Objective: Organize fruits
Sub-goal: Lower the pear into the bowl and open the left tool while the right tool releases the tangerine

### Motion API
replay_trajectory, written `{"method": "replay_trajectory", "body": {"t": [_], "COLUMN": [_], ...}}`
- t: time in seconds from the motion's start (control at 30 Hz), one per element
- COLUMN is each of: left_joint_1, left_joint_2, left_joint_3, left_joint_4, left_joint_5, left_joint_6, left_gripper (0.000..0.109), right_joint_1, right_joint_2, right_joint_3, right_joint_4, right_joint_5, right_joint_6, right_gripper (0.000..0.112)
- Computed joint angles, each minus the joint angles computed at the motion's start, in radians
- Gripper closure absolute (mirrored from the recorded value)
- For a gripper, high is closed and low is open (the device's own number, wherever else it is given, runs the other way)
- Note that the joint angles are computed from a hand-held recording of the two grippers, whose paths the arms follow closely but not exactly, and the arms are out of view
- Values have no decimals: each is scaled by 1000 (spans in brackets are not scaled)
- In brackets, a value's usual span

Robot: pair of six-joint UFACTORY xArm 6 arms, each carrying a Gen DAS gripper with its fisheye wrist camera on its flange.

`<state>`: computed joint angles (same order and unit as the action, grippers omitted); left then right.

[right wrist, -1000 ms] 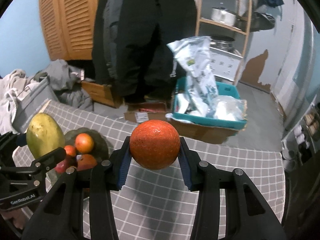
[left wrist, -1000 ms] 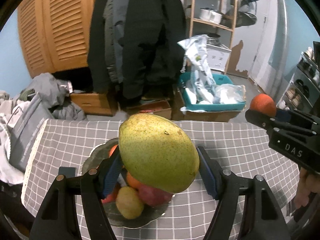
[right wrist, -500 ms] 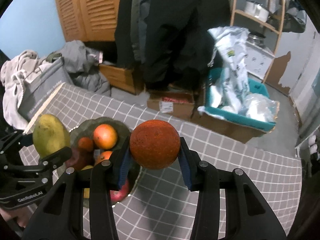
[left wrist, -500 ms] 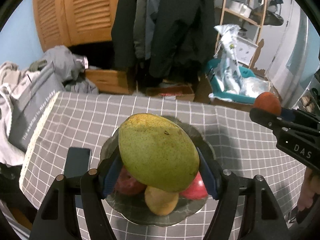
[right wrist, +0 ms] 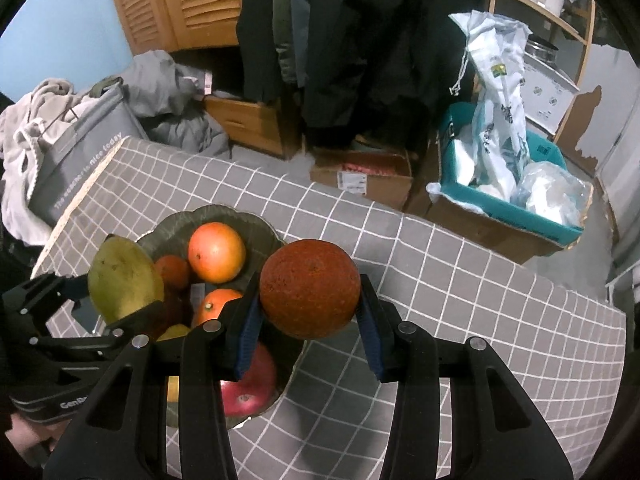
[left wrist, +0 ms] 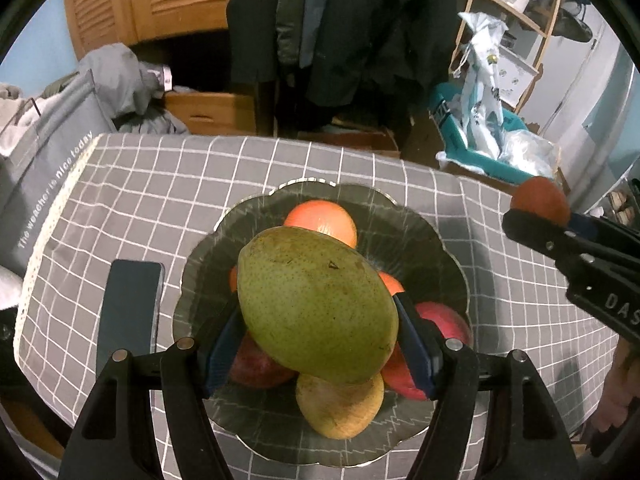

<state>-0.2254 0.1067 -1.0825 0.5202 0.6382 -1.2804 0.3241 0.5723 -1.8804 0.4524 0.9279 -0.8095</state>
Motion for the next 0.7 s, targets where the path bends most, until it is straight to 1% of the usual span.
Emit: {"method": "replay_trajectory", "body": {"t": [0.1,0.37,0.4,0.47,0.5,0.53,0.6,0.7], "left_joint_1": [7,13,14,12,9,8,7,13], "left_joint_2": [10,41,37,32,31,30,30,16], "left_joint_3": [5,-6,-1,-4,-10,-13,-17,-2], "left_joint_4": [-39,-117,-107,-90,-77,-60,-49,-65], "left_joint_5": [-15,-9,-23,-25,-22,-17,-2,-6], "left_joint_6": [21,74,68,57,54,44,36,31], "left_gripper": [35,36,37,33,23,20,20,20], "right_joint_1": [3,8,9,11,12,12,14,17], "right_joint_2": [4,17,19,24,25,28,33,48], "right_joint_3": [-4,-20,-22,-27,-30,-33,-39,-56], "right_joint_4": [0,2,3,3,3,4,2,-3], "right_joint_5": [3,10,12,13,15,17,18,27], "right_joint_6": [3,8,10,11,12,11,14,17], "right_gripper": [69,69,69,69,69,69,69,69]}}
